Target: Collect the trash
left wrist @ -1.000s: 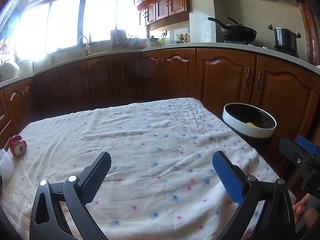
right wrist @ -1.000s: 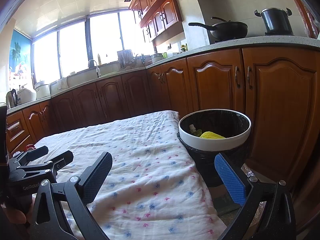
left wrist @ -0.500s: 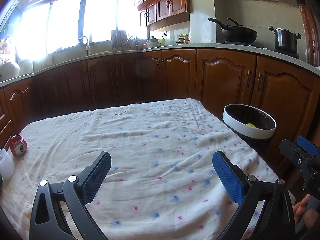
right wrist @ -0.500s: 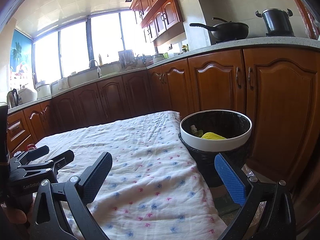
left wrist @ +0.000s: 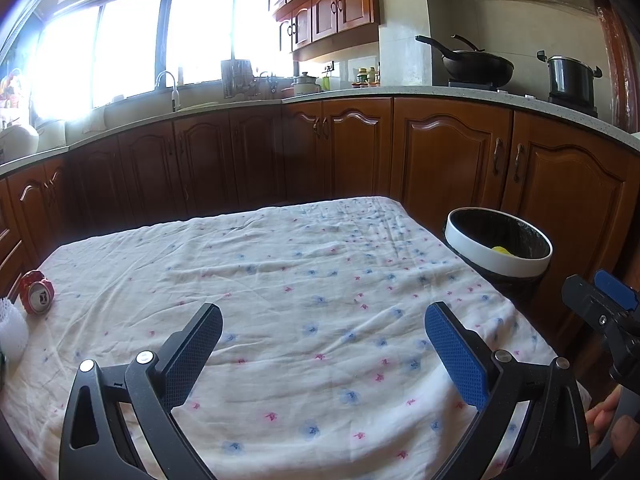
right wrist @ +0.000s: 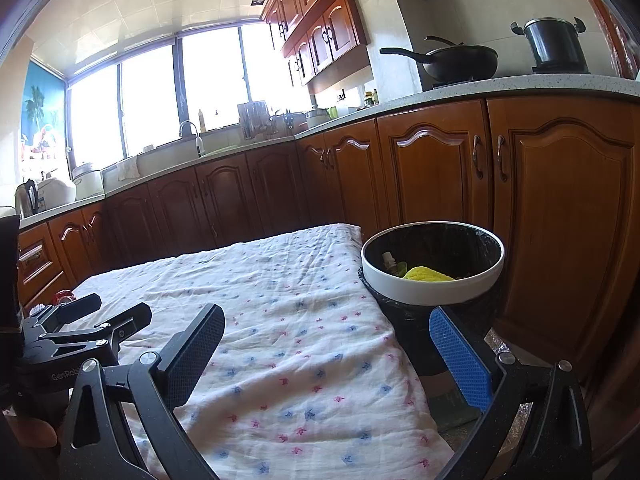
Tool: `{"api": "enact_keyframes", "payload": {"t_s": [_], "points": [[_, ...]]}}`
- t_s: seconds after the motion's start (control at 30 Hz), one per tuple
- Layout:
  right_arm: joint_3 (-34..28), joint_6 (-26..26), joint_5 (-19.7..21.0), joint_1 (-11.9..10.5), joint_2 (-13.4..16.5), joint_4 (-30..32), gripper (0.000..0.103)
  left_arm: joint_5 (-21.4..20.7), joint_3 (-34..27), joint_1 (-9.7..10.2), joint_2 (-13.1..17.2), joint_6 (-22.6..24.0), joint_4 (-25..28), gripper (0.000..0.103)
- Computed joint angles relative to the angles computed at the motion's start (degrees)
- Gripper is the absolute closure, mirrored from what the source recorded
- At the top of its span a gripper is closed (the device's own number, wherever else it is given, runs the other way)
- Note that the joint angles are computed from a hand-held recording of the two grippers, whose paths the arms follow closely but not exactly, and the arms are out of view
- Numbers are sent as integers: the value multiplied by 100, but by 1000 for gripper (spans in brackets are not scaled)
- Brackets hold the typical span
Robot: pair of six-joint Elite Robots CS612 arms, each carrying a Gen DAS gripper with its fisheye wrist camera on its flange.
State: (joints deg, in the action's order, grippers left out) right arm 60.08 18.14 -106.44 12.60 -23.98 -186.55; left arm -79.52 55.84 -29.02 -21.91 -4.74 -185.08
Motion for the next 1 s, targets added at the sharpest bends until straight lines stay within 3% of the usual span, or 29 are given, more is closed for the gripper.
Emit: {"api": "enact_keyframes", "payload": {"t_s": [1.0], "points": [[-125, 118, 166, -27, 45, 237, 0, -186, -138, 57, 42, -99, 242, 1]]}}
